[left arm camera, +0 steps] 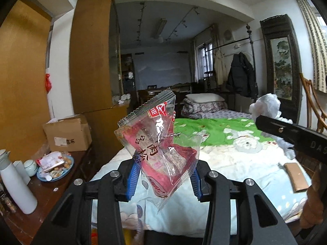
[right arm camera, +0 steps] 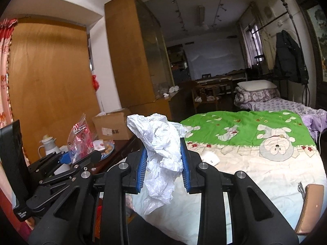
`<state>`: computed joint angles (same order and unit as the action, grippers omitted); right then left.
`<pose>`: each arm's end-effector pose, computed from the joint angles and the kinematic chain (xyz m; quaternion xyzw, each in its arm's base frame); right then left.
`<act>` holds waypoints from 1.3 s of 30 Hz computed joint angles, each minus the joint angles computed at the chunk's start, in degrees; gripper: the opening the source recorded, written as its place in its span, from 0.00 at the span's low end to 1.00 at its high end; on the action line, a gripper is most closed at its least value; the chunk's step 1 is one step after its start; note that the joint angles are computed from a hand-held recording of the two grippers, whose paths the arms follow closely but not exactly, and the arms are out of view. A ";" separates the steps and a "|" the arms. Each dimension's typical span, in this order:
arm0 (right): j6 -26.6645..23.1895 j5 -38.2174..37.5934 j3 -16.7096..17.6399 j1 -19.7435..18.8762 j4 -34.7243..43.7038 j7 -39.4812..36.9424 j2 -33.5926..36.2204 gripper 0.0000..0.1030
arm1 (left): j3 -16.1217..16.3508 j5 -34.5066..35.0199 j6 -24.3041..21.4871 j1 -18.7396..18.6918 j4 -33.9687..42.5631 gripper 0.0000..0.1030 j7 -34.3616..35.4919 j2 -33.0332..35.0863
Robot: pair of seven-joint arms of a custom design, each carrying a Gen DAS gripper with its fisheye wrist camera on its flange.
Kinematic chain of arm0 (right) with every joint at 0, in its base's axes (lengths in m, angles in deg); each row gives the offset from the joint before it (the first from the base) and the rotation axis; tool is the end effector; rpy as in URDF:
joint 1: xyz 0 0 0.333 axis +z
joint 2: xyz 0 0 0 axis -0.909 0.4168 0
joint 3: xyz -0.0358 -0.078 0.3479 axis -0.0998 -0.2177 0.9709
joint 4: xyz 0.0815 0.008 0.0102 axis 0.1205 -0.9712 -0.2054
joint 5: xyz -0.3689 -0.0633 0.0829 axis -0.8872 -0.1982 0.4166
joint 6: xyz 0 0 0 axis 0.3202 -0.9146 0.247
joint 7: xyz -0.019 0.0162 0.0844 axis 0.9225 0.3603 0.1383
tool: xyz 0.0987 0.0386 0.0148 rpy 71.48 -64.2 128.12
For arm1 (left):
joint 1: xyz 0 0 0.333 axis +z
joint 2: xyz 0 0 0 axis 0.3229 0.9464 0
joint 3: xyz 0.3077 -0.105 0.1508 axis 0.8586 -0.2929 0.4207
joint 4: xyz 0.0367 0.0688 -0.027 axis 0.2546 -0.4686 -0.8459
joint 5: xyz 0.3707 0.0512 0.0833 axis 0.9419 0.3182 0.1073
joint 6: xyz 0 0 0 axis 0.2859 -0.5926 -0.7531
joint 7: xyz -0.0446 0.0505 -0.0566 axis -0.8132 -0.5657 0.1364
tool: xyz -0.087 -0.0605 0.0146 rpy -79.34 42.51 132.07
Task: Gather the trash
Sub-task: 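Carry the plastic bag in the left gripper while the right gripper carries the tissue to the wastebasket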
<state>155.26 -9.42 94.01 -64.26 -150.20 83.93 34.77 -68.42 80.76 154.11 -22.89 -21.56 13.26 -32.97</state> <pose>0.6234 0.3030 0.6461 -0.6337 0.4492 -0.2252 0.5881 0.5936 -0.5007 0.6317 -0.5593 0.5707 -0.3801 0.4658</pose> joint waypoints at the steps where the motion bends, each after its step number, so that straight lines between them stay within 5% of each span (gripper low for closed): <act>1: -0.75 -0.17 -0.85 0.97 0.40 0.08 0.21 0.30 | 0.11 -0.14 -0.25 0.20 -1.56 0.42 -0.50 -0.77; 16: -22.40 0.69 -18.90 20.77 19.44 -0.10 11.33 0.30 | -4.52 -6.40 1.38 12.90 -24.22 0.42 -6.68 -10.77; 27: -35.57 -3.08 -27.14 28.60 33.68 4.56 19.92 0.30 | -6.57 -17.94 11.43 23.42 -39.36 0.44 -7.62 -13.38; 31: -41.29 -4.61 -27.76 29.64 40.68 6.38 24.00 0.30 | -6.64 -23.40 11.87 25.06 -42.24 0.82 -5.79 -12.56; 39: -50.01 -6.74 -28.23 31.57 51.96 7.64 30.39 0.30 | -5.01 -21.74 10.44 24.97 -47.67 0.92 -12.47 -15.89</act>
<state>105.25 -16.17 65.78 -32.69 -98.23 91.57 65.17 -73.43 59.02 164.55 2.08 -69.23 0.79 -48.86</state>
